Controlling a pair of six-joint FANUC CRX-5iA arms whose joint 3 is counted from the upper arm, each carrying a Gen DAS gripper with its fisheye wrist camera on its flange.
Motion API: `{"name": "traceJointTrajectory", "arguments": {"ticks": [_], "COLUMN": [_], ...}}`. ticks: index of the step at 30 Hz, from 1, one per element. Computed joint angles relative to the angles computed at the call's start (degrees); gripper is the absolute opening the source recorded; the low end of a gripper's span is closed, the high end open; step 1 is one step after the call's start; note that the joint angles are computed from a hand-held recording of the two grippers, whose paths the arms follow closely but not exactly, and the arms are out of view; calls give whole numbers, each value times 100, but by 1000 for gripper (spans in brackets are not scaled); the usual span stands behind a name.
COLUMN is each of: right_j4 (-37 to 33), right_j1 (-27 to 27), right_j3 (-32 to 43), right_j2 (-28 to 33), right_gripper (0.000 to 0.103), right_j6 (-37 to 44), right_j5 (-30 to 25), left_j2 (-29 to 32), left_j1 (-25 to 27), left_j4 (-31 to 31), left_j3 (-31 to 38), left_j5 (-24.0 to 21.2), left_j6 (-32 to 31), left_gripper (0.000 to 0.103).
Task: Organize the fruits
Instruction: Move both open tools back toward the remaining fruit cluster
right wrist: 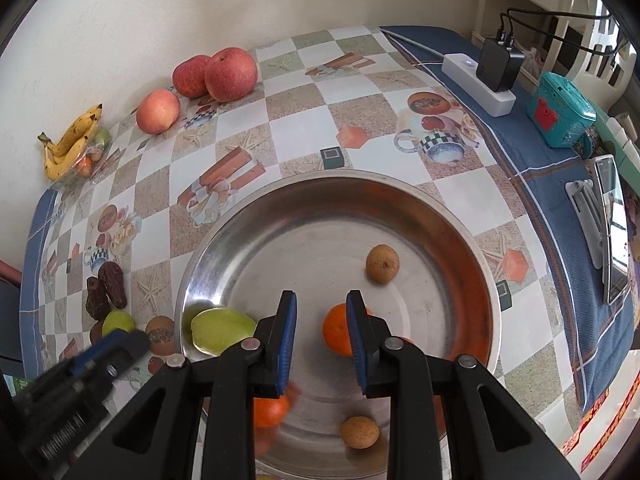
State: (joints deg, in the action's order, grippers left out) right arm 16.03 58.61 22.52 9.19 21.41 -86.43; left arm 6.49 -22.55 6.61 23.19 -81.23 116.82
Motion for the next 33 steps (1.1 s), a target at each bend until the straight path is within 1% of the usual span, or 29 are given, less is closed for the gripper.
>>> {"name": "traceJointTrajectory", "arguments": {"ticks": [8,10,11,12,14,16,17,18,19,20,21,23,24,26,33], "right_j4": [-39,-28,-30,-35,-40,-38,-33,-31,-40,-53,-62,-75,-69,-30,232], "right_j1": [88,113,120,126,140,149,153,155,146,137,131,125,127,136,196], "right_j3": [179,233,258,282,324,356,368,373,370,346,326,294,273,214,113], "right_j2": [134,182,205,226,262,293,307,320,328,322,317,310,305,285,264], "right_gripper": [26,26,26,26,26,26,27,37,46,65,73,76,84,95,96], "right_j6": [187,236,257,278,309,330,323,308,290,270,264,279,270,192,35], "right_j5": [4,-13,-21,-30,-47,-65,-75,-83,-81,-52,-25,22,49,111,192], "left_j2": [-156,-181,-186,-184,-196,-156,-131,-117,-132,-142,-137,-134,-140,-159,-182], "left_j1": [255,300,313,319,308,228,186,153,147,148,153,168,176,179,144], "left_j4": [-149,-172,-198,-248,-398,-696,-846,-974,-1039,-1097,-1148,-1249,-1297,-1356,-1619], "left_j3": [-144,-174,-176,-167,-151,-9,62,105,95,91,106,139,151,148,222], "left_j5": [-53,-66,-87,-121,-164,-312,-387,-440,-438,-454,-491,-573,-603,-622,-641], "left_j6": [217,259,280,319,413,476,485,520,553,579,606,654,677,723,687], "left_gripper": [36,37,45,64,85,88,94,103,103,103,103,103,103,103,103]}}
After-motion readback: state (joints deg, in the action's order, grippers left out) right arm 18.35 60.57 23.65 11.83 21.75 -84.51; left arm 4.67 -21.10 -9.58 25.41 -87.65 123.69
